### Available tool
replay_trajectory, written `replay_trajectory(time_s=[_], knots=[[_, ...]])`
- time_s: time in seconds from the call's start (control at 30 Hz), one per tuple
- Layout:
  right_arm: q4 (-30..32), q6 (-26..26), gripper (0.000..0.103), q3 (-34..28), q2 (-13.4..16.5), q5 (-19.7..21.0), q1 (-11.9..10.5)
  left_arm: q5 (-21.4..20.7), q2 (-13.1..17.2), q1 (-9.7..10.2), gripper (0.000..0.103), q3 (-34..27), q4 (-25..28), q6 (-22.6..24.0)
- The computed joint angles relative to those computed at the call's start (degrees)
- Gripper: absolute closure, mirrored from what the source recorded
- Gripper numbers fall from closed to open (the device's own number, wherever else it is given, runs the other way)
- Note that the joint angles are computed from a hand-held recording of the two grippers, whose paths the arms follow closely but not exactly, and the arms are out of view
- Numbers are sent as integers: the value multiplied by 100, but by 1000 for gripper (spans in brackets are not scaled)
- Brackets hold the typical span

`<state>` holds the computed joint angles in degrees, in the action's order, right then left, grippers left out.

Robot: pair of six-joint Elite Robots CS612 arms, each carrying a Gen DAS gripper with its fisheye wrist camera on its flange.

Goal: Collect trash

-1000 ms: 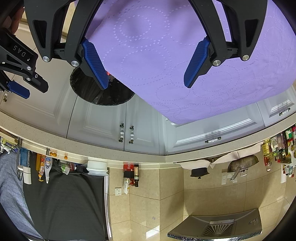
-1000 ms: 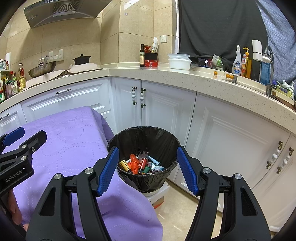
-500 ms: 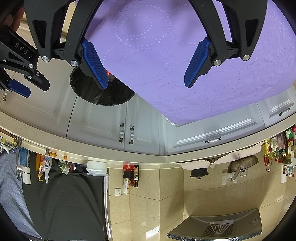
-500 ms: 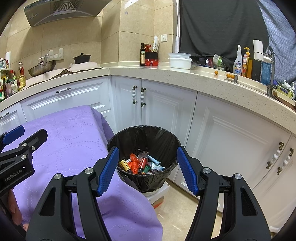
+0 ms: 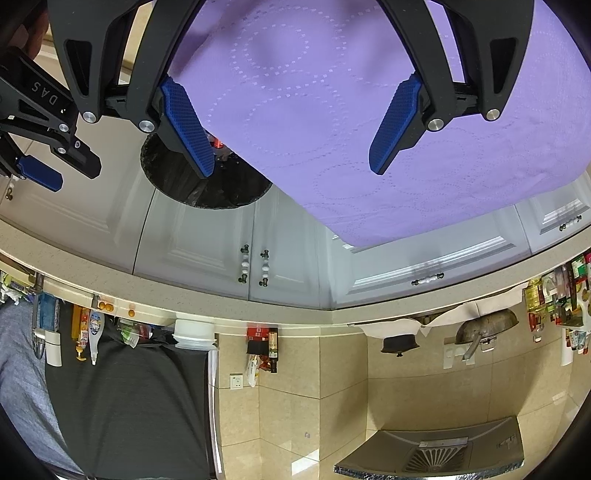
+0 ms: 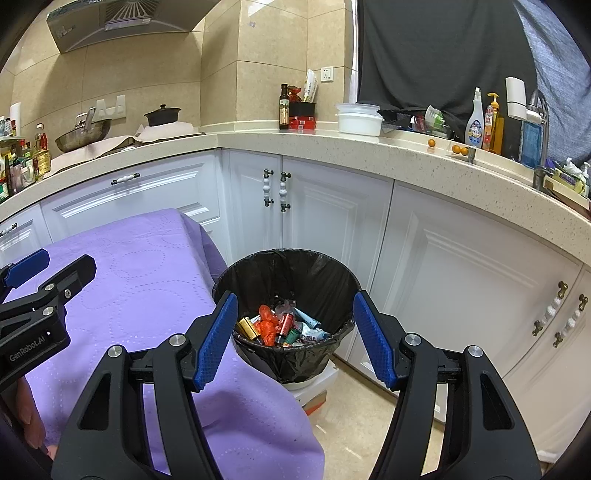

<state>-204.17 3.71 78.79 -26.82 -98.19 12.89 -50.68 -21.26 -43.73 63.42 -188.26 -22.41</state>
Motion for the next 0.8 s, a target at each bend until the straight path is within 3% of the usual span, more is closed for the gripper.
replay_trajectory(time_s=[0.5, 0.8], knots=[[42, -8, 40, -43, 50, 32, -15, -243, 57, 42, 18, -132, 184, -70], [50, -8, 40, -54, 66, 40, -24, 27, 152, -13, 18, -250, 40, 323]])
